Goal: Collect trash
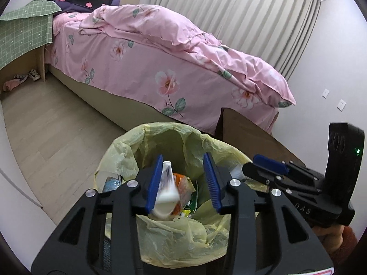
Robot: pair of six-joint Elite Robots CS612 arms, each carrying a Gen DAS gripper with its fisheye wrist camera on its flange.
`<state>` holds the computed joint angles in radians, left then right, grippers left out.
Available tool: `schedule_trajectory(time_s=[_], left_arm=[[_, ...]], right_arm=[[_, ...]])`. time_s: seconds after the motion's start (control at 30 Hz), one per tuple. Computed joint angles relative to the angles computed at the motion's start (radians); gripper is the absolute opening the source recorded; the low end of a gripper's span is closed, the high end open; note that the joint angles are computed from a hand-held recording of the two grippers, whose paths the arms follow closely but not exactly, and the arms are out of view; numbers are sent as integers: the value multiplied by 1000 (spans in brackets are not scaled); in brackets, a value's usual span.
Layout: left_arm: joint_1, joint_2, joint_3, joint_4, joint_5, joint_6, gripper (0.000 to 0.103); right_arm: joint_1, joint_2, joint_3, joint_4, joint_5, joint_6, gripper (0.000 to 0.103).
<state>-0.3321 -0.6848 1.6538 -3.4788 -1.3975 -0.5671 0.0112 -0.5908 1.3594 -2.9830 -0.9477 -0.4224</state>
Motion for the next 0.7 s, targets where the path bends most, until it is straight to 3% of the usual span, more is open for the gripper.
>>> schedule_trajectory(time_s=[0.2,0.33,0.5,0.7], left_arm=[[-19,-44,44,-17,33,22,63],[-49,-80,90,-23,70,38,76],[-113,-127,160,-26,120,108,77],[-204,-179,250,-39,286,183,77]], right_arm=[[-19,-42,72,-85,-2,78,45],[-46,-112,194,-188,-18,135,46],[-77,-192,346,-334,-78,177,46],[-109,-271,517,-472,-128,191,46]])
